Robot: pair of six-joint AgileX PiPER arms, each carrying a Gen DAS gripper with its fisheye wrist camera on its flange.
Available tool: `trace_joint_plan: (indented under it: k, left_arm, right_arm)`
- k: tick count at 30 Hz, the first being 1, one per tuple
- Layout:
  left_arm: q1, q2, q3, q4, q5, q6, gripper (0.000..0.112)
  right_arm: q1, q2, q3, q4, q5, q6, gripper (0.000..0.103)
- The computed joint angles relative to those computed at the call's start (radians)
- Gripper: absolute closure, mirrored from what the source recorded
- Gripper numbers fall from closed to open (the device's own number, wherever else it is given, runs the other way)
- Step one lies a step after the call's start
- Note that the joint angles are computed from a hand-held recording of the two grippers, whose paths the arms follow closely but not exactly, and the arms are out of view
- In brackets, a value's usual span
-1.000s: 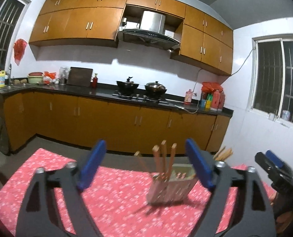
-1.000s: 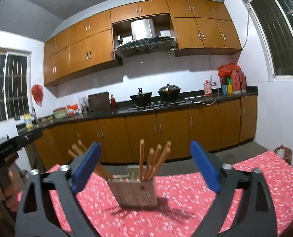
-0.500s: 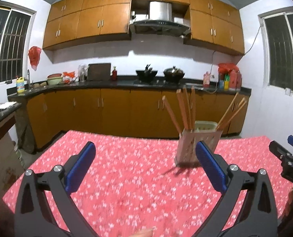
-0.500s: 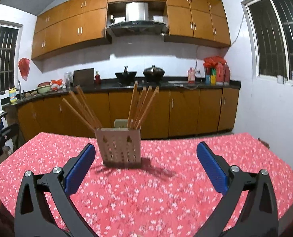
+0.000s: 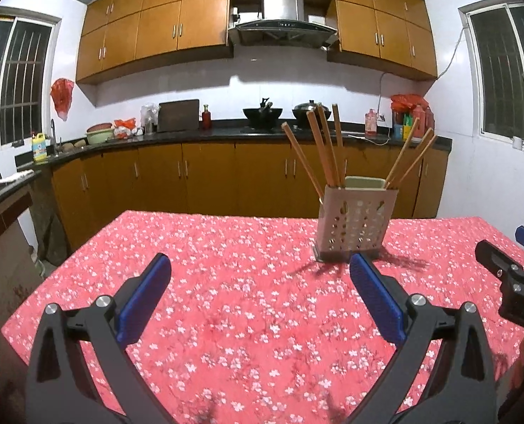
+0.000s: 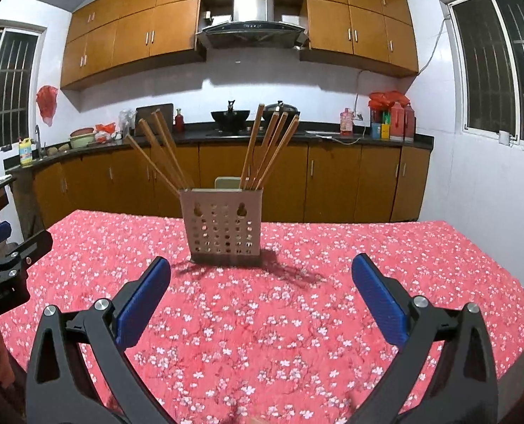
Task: Organize utensils
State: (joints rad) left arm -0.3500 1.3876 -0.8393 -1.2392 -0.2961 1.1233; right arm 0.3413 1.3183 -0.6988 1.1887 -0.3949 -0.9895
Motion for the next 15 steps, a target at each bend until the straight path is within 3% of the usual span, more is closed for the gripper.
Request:
trace_joint_plan:
  k: [15]
  left_arm:
    - [0.004, -0.005, 0.044, 0.146, -0.003, -0.153, 0.013]
  right_arm:
    - [-0.013, -0.003, 0.026, -0.02, 0.002, 0.029, 0.002]
